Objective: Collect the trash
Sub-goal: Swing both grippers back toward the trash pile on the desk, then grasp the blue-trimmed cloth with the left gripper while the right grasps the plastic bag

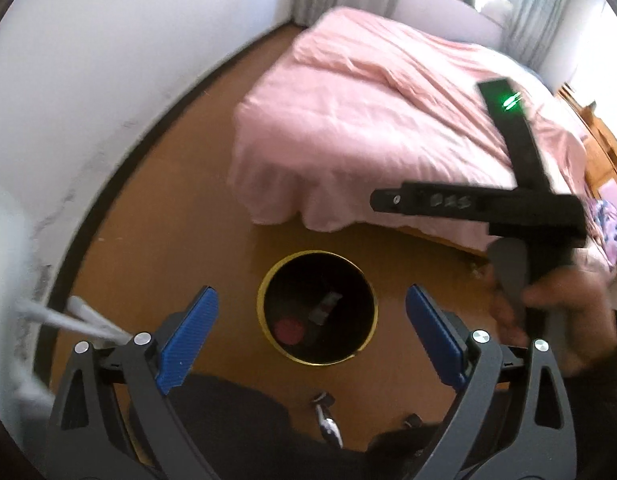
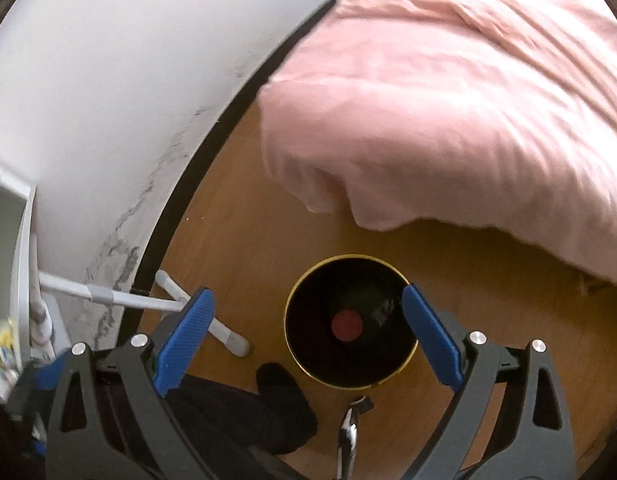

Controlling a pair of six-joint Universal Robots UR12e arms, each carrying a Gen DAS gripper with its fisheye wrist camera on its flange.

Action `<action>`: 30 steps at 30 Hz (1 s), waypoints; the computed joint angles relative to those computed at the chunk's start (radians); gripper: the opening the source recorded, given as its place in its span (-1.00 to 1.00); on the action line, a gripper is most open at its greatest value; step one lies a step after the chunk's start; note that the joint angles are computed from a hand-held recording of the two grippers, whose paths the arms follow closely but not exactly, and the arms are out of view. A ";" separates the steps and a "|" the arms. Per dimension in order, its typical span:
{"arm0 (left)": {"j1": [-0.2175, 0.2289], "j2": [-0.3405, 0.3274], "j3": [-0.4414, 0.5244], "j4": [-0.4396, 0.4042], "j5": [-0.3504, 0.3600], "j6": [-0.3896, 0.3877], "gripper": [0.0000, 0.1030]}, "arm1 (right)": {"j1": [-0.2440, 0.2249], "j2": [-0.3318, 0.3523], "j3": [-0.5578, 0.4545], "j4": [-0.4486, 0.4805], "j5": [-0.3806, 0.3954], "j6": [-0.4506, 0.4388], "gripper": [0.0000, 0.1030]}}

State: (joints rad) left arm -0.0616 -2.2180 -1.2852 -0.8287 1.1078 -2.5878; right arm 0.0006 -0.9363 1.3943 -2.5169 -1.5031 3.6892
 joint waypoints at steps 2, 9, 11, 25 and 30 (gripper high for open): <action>0.030 0.038 -0.040 0.056 -0.010 -0.025 0.79 | 0.020 0.005 -0.019 -0.014 -0.035 -0.052 0.78; 0.172 0.166 -0.185 0.275 0.060 -0.103 0.79 | 0.110 0.033 -0.119 -0.084 -0.047 -0.242 0.78; 0.224 0.199 -0.228 0.343 0.109 -0.172 0.79 | 0.142 0.046 -0.167 -0.090 -0.003 -0.309 0.78; 0.424 0.265 -0.369 0.427 0.414 -0.438 0.79 | 0.351 0.246 -0.640 0.160 0.356 -0.657 0.78; 0.451 0.242 -0.352 0.383 0.381 -0.463 0.79 | 0.390 0.299 -0.760 0.257 0.366 -0.723 0.78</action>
State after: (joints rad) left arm 0.3890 -1.9755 -1.6376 -0.4454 1.4885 -3.0506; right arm 0.3904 -0.6378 0.6344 -2.2594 -1.1375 2.9664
